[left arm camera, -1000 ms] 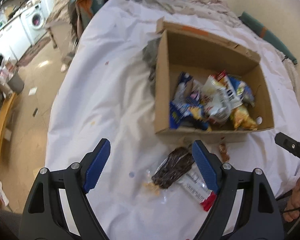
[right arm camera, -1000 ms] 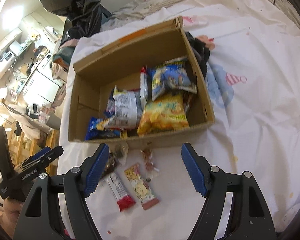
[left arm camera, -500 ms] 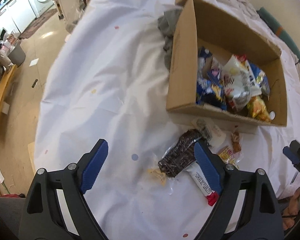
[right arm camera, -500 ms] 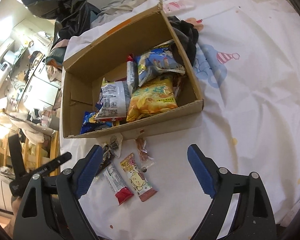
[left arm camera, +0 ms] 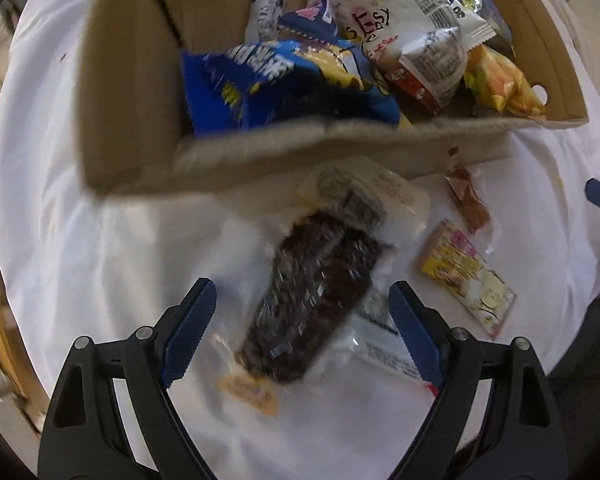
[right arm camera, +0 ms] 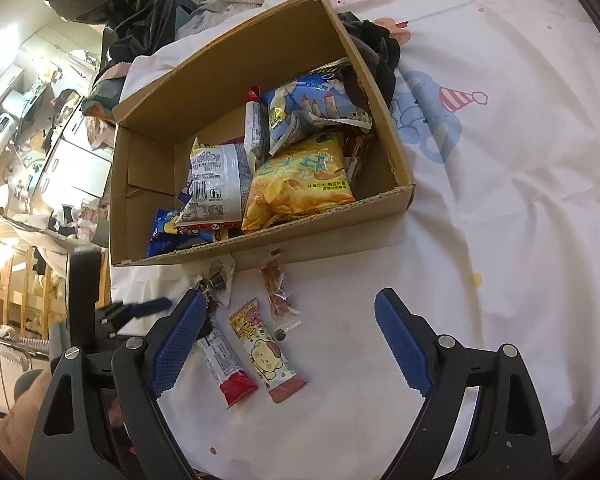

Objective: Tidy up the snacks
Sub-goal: 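Grasp the dark vacuum-packed meat snack with the left tool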

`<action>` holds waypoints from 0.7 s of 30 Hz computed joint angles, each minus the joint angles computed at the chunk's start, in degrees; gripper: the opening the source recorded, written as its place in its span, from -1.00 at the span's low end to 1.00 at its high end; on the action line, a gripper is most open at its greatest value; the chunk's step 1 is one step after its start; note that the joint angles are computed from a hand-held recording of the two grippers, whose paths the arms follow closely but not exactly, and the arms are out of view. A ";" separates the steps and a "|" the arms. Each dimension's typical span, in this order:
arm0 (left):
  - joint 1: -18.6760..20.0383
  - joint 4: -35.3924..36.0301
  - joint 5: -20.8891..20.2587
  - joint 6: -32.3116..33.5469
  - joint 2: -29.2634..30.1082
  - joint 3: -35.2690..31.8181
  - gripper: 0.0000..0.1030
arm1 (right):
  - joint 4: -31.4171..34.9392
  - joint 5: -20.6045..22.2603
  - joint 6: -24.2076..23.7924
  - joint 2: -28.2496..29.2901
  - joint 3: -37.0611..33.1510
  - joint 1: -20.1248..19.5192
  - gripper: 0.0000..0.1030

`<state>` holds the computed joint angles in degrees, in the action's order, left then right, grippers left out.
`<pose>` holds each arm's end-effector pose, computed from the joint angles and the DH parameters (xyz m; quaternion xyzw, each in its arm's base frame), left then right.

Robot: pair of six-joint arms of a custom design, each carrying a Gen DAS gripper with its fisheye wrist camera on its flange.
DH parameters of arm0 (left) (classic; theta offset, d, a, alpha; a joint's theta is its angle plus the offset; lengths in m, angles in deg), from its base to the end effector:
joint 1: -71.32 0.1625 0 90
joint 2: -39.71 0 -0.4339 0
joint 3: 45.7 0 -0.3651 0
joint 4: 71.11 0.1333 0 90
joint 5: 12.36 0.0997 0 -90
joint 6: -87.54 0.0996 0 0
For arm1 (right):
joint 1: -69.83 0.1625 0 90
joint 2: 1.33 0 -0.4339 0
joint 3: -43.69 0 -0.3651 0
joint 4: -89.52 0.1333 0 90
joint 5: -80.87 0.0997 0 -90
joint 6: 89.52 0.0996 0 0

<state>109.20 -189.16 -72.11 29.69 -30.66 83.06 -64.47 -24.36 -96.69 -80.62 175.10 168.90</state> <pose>-0.1871 -0.3780 0.1356 0.0216 0.9340 -0.0613 0.3514 0.1723 -0.4000 0.2271 0.1257 -0.9779 0.1047 0.1301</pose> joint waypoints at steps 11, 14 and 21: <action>-2.59 -1.58 -2.93 -1.18 -0.70 1.52 0.05 | 0.09 -0.93 -0.53 0.88 -0.47 0.81 0.73; -4.20 1.50 -3.94 -5.49 -2.51 1.77 -0.14 | 0.44 -1.12 -0.26 0.86 -0.36 0.95 0.72; -6.31 4.98 -5.29 -11.52 -4.59 3.04 -0.33 | 0.54 -1.85 0.29 1.76 -0.42 1.80 0.73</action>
<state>102.89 -184.19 -77.40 18.17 -35.25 86.10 -63.93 -26.22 -96.40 -78.86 174.68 170.70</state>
